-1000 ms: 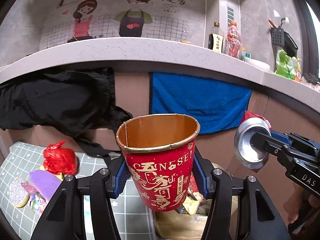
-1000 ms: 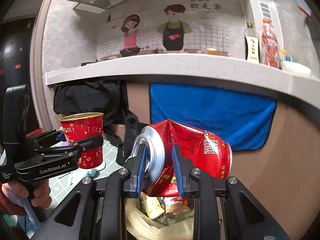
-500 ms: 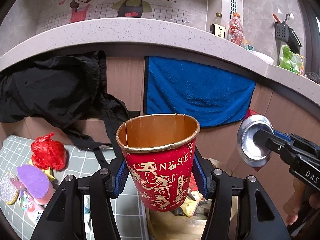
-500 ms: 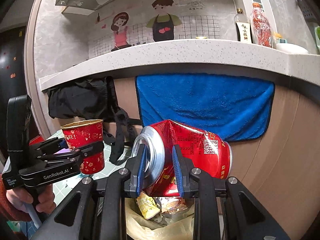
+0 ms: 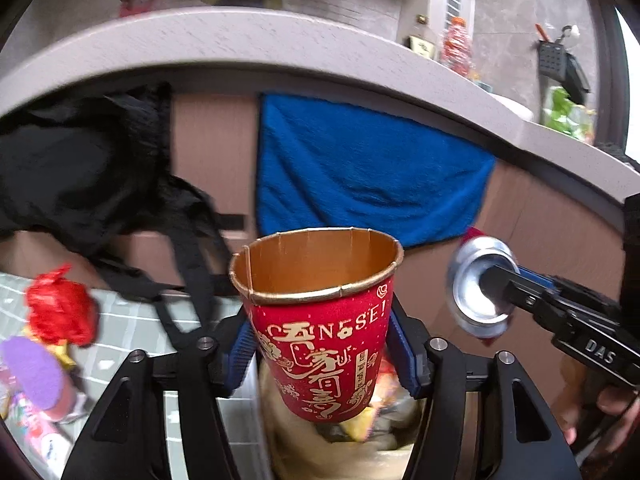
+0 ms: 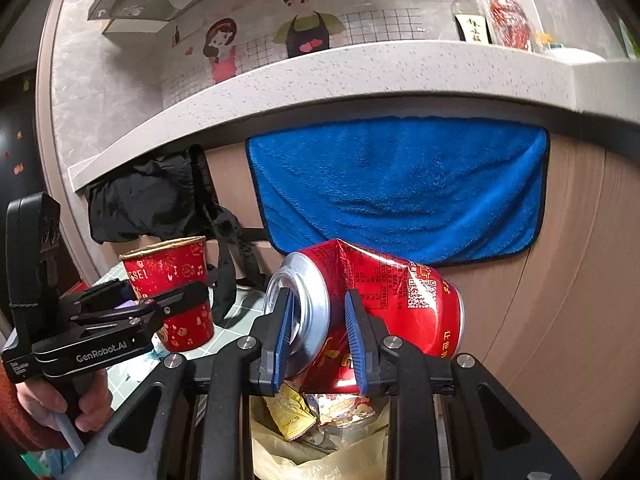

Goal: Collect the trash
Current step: 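Carry the cup and can over the bin and release both, then grasp the pink-purple sponge with left tool while right tool grasps tissue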

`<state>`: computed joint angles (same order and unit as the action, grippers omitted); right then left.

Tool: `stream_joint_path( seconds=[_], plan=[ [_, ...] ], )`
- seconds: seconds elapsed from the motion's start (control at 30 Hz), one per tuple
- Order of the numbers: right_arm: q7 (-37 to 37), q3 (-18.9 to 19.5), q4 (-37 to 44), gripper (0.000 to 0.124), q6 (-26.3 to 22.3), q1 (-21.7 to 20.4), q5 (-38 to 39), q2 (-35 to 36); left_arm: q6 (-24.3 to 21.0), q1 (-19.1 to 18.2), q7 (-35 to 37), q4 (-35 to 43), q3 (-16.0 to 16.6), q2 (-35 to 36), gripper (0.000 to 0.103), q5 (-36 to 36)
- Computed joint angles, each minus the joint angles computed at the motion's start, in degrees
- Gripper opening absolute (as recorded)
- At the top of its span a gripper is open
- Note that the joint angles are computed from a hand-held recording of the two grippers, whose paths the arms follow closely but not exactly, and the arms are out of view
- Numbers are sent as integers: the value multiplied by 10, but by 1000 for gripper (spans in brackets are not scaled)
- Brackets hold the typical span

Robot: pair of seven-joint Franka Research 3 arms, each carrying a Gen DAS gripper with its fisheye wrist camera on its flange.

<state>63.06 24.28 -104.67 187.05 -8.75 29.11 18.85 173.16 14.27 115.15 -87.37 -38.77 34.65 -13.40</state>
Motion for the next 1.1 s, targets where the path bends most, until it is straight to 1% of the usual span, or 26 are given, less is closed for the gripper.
stream_joint_path(
  seconds=[0.03, 0.07, 0.1, 0.13, 0.23, 0.27, 0.3, 0.33, 0.37, 0.4, 0.43, 0.5, 0.57, 0.6, 0.67, 0.73, 0.77, 0.8, 0.83, 0.9, 0.93, 0.97, 1.0, 1.07, 1.1],
  plan=[
    [-7, 23, 1, 27, 7, -20, 6, 6, -29, 8, 11, 17, -13, 14, 64, 0],
    [-2, 27, 2, 33, 9, -24, 4, 11, -53, 2, 13, 33, -8, 23, 66, -2],
    [10, 10, 4, 37, 6, -12, 4, 14, -75, -16, 3, 51, 15, 30, 70, -1],
    [16, 9, 7, 41, 3, -13, 4, 18, -88, -30, -4, 62, 34, 34, 74, 0],
    [22, 9, 7, 41, -11, -16, 5, 24, -111, -65, -20, 80, 85, 35, 74, 1],
    [26, -10, 7, 41, -15, 0, 4, 23, -115, -79, -31, 82, 107, 32, 74, 6],
    [37, -47, 7, 41, -19, 33, 1, 20, -109, -91, -44, 77, 129, 24, 74, 12],
    [50, -70, 4, 41, -18, 52, -7, 18, -98, -92, -46, 68, 135, 18, 74, 12],
    [45, -73, 3, 41, -17, 56, 0, 17, -87, -91, -47, 58, 138, 11, 74, 12],
    [44, -63, 1, 41, -15, 49, 3, 16, -76, -88, -48, 47, 140, 4, 74, 12],
    [45, -63, 1, 41, -14, 49, 4, 15, -65, -80, -48, 32, 138, -6, 74, 8],
    [48, -64, -2, 41, -12, 53, 6, 11, -54, -51, -43, 11, 119, -21, 74, -10],
    [49, -65, -2, 40, -12, 57, 6, 8, -50, -37, -48, 1, 114, -30, 73, -23],
    [52, -73, -1, 41, -12, 66, 3, 7, -46, -25, -48, -9, 110, -38, 73, -32],
    [60, -93, -5, 40, -7, 89, -4, 3, -46, -13, -46, -25, 108, -50, 73, -40],
    [65, -99, -11, 40, 0, 100, -11, 0, -54, 5, -36, -50, 100, -65, 73, -55],
    [72, -108, -15, 40, 3, 110, -14, -1, -65, 14, -27, -60, 94, -72, 73, -66],
    [80, -120, -19, 41, 5, 123, -18, -2, -86, 34, -5, -78, 76, -82, 73, -90],
    [88, -132, -22, 40, 5, 135, -21, -4, -95, 42, 10, -90, 72, -91, 72, -107],
    [105, -152, -35, 41, 6, 155, -27, -9, -98, 51, 41, -121, 68, -111, 70, -139],
    [110, -152, -43, 41, 4, 155, -29, -14, -94, 55, 59, -130, 65, -117, 70, -156],
    [109, -133, -50, 41, 3, 139, -29, -17, -89, 54, 72, -136, 67, -121, 70, -170],
    [109, -135, -55, 41, 5, 142, -30, -20, -83, 49, 78, -140, 73, -125, 70, -178],
    [136, -183, -63, 40, -1, 183, -51, -25, -89, 49, 94, -142, 80, -131, 70, -206],
    [136, -189, -62, 40, -8, 190, -48, -26, -92, 49, 102, -143, 83, -134, 70, -219]
  ],
)
